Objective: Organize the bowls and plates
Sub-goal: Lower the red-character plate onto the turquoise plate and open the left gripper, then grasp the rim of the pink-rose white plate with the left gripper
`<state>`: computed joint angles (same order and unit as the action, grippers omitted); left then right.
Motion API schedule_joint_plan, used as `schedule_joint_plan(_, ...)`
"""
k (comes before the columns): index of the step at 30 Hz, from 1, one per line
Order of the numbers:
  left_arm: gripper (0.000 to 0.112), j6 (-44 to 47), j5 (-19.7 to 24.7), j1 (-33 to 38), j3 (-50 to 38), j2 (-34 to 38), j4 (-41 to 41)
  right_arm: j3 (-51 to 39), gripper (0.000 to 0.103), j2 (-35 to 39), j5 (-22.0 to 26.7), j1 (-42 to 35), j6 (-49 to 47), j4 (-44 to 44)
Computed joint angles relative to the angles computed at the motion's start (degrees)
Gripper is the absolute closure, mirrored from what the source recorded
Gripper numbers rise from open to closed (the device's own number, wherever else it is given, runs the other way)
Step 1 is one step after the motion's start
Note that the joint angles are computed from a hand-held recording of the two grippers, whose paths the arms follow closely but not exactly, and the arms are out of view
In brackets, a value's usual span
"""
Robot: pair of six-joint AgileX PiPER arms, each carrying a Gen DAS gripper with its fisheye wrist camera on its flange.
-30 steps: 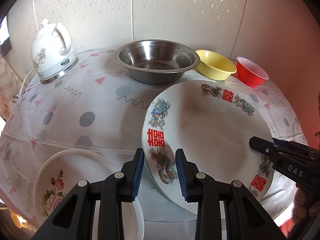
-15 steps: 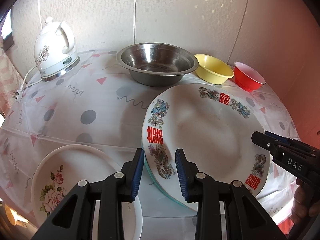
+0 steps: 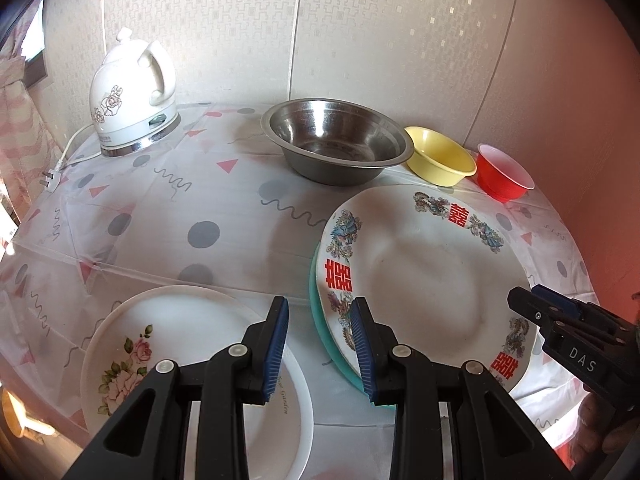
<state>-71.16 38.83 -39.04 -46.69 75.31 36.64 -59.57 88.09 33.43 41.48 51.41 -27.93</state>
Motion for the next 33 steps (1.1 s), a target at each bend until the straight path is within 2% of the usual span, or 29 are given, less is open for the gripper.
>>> schedule_joint_plan(5,0.08,1.29,-0.44,1.45,0.95,-1.89,-1.05,0.1,0.065,-1.09,0.91,1.43,4.51,-3.87)
schedule_joint_plan(10,0.08,3.84,-0.64,3.84,2.82,-5.08,-2.21,-0.03,0.065,-2.35,-1.84,3.47,2.64,-2.58)
schedule_joint_plan(16,0.08,8.19,-0.79,9.33,6.04,-10.43,-4.64,-1.54,0.065,-1.08,-7.73,5.94,-17.39,14.87)
schedule_joint_plan(19,0.08,11.73,-1.61,13.11,7.93,-13.13,-7.32,-3.39,0.065,0.42,-7.84,7.37,-31.26,27.27)
schedule_joint_plan(23,0.08,15.61,-2.18,17.3,9.84,-15.54,-10.0,-6.49,0.065,3.63,-5.79,9.38,-43.73,38.19)
schedule_joint_plan(29,0.079,20.96,-2.75,21.53,12.06,-18.54,-13.37,-8.5,0.065,7.18,-3.05,10.55,-52.83,47.85)
schedule_joint_plan(31,0.079,24.67,-3.22,24.04,12.66,-19.44,-16.17,-9.44,0.065,8.52,-1.72,10.02,-54.1,50.27)
schedule_joint_plan(33,0.079,29.83,-3.57,27.36,13.35,-20.57,-20.12,-10.3,0.065,9.46,-1.14,10.2,-52.48,49.06)
